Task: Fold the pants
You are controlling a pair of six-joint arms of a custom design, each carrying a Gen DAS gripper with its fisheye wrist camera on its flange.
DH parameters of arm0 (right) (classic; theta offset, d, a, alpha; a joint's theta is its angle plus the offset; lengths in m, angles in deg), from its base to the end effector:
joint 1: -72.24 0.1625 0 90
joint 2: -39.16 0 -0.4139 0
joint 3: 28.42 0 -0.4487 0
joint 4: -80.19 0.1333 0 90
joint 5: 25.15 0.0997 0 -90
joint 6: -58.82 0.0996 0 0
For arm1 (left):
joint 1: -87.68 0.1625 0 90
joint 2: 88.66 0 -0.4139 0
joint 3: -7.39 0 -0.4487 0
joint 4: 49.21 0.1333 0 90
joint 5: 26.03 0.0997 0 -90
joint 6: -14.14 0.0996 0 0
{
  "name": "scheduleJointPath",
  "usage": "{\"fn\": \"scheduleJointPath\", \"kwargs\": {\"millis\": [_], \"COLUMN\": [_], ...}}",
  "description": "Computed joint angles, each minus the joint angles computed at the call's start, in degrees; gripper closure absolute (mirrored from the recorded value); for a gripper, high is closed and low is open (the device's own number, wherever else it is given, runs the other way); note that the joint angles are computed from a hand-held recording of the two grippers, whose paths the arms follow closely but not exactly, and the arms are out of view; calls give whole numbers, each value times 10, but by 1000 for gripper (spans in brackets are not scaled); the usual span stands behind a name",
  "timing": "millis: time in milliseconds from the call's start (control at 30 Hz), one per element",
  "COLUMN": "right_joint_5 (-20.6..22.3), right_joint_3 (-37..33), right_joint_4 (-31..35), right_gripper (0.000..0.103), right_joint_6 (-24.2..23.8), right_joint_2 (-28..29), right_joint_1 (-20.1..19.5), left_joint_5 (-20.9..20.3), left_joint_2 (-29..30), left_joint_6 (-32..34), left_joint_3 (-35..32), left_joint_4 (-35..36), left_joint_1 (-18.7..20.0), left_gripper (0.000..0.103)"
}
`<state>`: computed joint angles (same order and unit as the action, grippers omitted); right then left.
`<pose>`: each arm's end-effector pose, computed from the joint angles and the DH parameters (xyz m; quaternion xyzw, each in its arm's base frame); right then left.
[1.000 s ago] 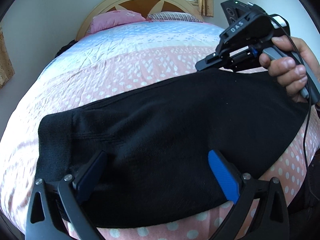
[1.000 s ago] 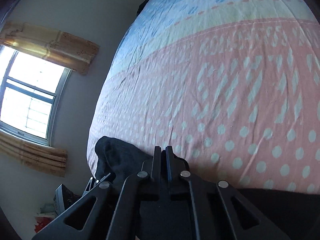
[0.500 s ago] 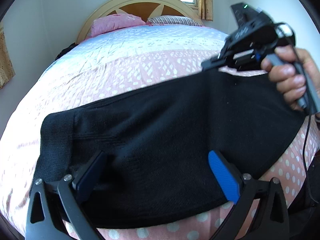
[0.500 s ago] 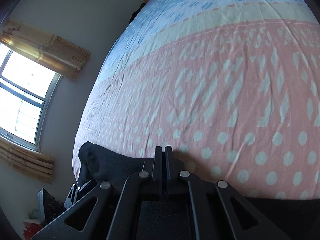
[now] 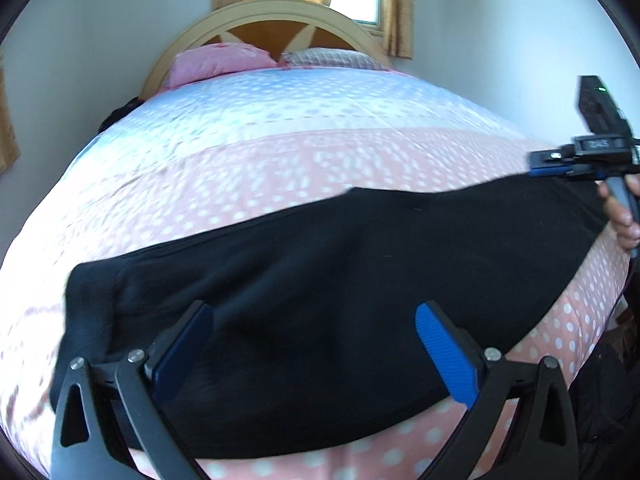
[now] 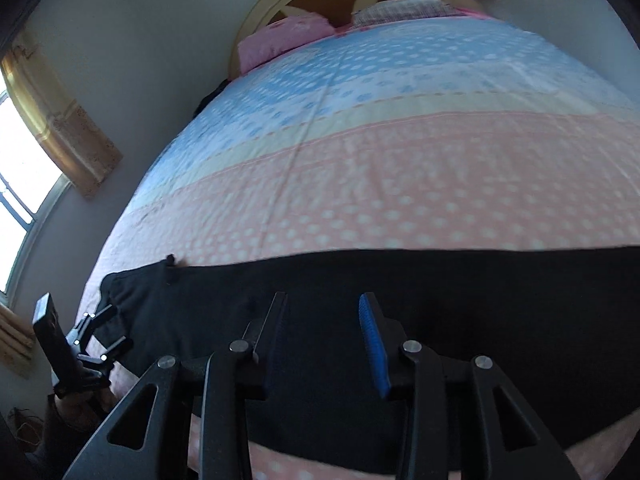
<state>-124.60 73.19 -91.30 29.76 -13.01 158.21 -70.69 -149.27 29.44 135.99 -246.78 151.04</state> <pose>0.0687 -0.6888 0.1182 0.1854 -0.9400 0.2412 0.1542 -0.0385 -0.5320 0.1167 0.1889 0.8574 -0.3467 0.3300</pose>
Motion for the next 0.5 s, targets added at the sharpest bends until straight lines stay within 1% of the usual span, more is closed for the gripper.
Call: {"fn": "scheduleJointPath", "kwargs": {"millis": [33, 67, 133, 167, 200, 233, 267, 367, 433, 500], "right_joint_5": [-10, -31, -71, -77, -62, -29, -6, 47, 85, 103], "right_joint_3": [19, 35, 48, 52, 56, 60, 62, 66, 77, 93], "right_joint_4": [-21, -47, -80, -87, -86, -79, -71, -52, -65, -98], "right_gripper": [65, 62, 61, 60, 60, 60, 60, 60, 60, 60], "right_joint_6": [-10, -19, -34, -37, -37, -40, -41, -24, -15, 1], "right_joint_2": [-15, -27, -33, -34, -38, -45, -50, -68, -84, -103], "right_joint_1": [-10, -18, -30, -38, -51, -66, -74, -87, -96, -106], "left_joint_5": [-2, -2, -5, -3, 6, 12, 18, 31, 33, 42], "left_joint_2": [5, 10, 20, 27, 34, 39, 46, 60, 51, 48], "left_joint_6": [-4, -8, -9, -7, -5, -2, -2, -19, -32, -32], "left_joint_3": [-4, -10, -18, -23, -30, -36, -44, -62, -58, -53], "left_joint_4": [7, 14, 22, 25, 32, 38, 45, 77, 84, 80], "left_joint_1": [-2, -5, -11, -15, -19, -20, -21, -19, -20, -26], "left_gripper": [0, 0, 0, 0, 0, 0, 0, 0, 0, 0]}}
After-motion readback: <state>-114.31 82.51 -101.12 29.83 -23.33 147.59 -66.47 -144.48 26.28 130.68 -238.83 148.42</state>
